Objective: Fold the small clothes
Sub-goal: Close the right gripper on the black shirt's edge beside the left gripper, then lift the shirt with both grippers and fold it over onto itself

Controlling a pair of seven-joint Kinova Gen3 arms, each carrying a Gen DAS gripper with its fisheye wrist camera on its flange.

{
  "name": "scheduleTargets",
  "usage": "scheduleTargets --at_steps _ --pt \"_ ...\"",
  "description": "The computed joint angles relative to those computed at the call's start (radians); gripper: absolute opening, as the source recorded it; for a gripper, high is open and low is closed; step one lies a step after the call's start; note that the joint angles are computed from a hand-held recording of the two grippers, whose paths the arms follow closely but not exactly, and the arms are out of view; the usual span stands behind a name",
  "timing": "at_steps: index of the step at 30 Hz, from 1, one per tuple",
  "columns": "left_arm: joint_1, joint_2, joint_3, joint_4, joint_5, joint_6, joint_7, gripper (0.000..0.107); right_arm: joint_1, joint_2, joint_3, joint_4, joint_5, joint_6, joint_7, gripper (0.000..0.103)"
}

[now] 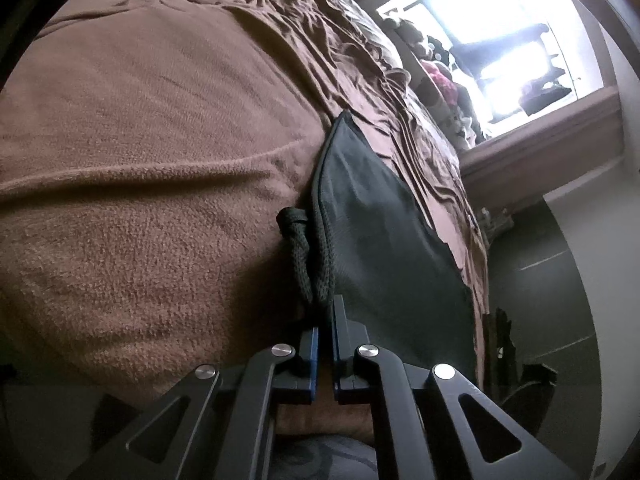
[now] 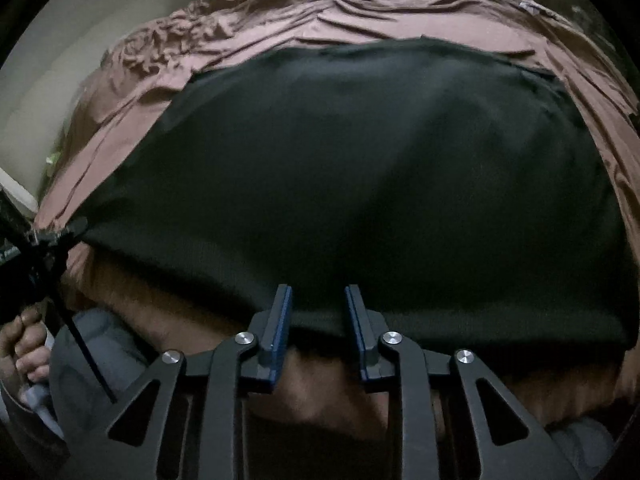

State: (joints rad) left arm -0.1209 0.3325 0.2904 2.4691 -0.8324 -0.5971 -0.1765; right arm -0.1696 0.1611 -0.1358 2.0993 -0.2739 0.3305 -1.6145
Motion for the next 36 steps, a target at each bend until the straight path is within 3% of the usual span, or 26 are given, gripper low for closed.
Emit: scheduleTargets --at_steps 2,8,18,28,36 --pt "0.005 -0.003 -0.003 0.005 0.016 -0.01 -0.006 0.004 0.026 0.0 -0.02 -0.019 -0.037 0.034 0.048 0.013" --pt "0.019 0.0 -0.008 0.013 0.051 -0.023 -0.019 0.004 0.042 0.012 -0.036 -0.048 -0.113 0.023 0.156 0.012" --pt "0.004 0.013 -0.009 0.025 0.057 -0.044 -0.01 0.004 -0.021 0.08 0.014 -0.117 -0.009 0.056 0.048 0.012" --pt "0.002 0.024 0.001 0.018 0.073 -0.025 0.017 0.004 -0.069 0.201 0.07 -0.285 0.14 0.087 -0.125 0.012" --pt "-0.004 0.03 0.02 0.005 0.088 0.009 0.049 0.004 -0.062 0.301 0.077 -0.428 0.188 0.116 -0.177 0.012"
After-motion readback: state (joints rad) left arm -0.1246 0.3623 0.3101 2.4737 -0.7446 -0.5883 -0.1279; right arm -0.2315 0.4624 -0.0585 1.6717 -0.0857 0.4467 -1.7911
